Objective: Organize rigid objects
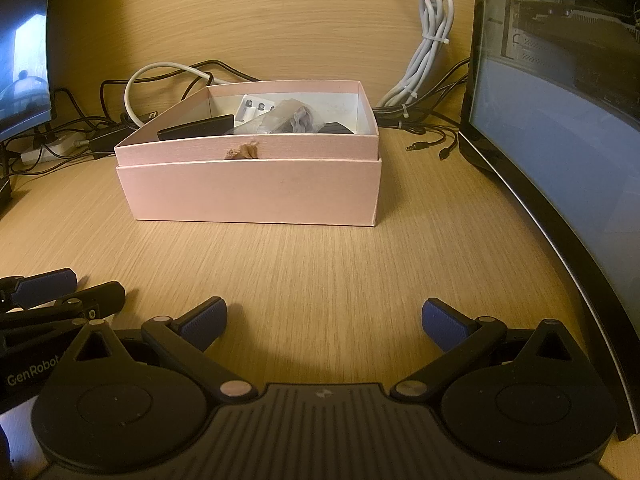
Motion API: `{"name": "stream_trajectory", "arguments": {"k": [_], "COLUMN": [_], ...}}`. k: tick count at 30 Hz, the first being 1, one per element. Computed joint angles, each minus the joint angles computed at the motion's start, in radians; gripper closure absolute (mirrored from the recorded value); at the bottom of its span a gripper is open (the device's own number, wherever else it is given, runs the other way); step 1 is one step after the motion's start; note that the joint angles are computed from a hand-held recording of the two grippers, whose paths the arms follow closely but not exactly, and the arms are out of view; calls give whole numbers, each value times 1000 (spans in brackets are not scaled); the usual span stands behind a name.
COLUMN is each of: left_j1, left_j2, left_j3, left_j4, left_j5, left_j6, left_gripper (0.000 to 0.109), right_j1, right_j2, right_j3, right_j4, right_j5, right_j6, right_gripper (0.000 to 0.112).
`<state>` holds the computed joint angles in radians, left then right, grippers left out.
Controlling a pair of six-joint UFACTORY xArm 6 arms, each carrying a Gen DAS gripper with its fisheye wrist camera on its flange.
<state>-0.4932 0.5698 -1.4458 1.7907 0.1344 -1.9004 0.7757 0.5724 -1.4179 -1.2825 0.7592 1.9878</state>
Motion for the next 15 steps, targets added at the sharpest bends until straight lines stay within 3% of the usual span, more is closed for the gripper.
{"name": "stream_trajectory", "arguments": {"k": [15], "left_j1": [2], "left_j2": [1], "left_j3": [-2], "left_j4": [4], "left_j5": [-4], "left_j6": [-1], "left_gripper": [58], "right_j1": [0], "right_j2": [3], "right_j3": [-3], "right_j4": [1], "right_j5": [0], "right_j6": [-1], "right_gripper": [9]}}
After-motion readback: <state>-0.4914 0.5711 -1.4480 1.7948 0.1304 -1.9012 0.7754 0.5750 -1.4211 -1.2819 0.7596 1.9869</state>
